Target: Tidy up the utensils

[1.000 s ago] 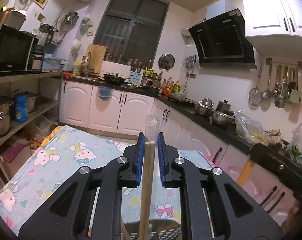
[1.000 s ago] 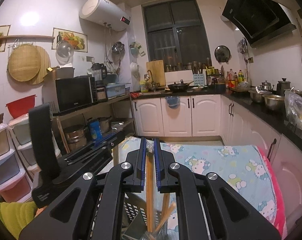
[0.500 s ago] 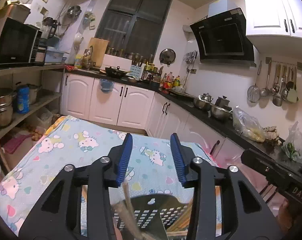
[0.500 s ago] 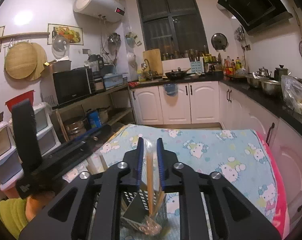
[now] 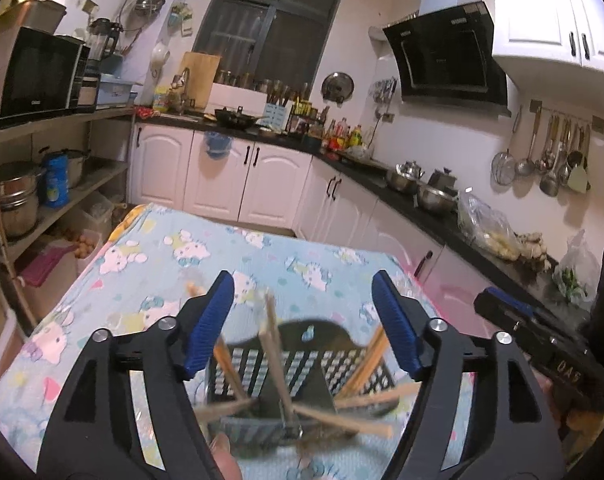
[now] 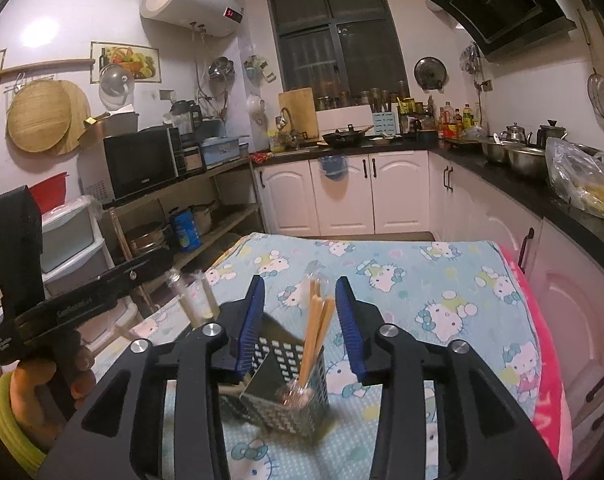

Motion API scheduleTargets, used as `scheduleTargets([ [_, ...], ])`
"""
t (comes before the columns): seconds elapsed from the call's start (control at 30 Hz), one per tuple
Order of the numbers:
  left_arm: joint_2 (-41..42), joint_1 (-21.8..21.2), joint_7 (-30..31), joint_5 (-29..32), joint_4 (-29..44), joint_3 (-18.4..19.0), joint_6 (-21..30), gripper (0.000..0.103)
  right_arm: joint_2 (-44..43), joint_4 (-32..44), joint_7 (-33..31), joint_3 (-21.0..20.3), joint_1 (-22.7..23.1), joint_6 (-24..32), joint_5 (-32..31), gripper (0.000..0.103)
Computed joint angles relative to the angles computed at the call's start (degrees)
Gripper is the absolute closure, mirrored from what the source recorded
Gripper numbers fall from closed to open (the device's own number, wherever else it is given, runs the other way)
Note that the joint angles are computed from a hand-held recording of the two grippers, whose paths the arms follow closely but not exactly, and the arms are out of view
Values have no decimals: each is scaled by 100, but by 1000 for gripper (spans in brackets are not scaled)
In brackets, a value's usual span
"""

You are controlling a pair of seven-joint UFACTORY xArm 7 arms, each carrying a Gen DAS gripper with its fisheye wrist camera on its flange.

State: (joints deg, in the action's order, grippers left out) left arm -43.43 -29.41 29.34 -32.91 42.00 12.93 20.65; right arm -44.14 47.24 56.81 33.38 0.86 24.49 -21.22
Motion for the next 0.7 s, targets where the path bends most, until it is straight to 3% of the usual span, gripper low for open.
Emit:
scheduleTargets([
  [0.47, -969, 634, -190, 521, -603, -97, 696, 12, -616, -285, 163, 291, 403, 524, 150, 32],
  [0.7, -1427, 858, -170, 735, -927, -60, 1085, 12, -838, -354, 264, 552, 525, 813, 159, 19],
])
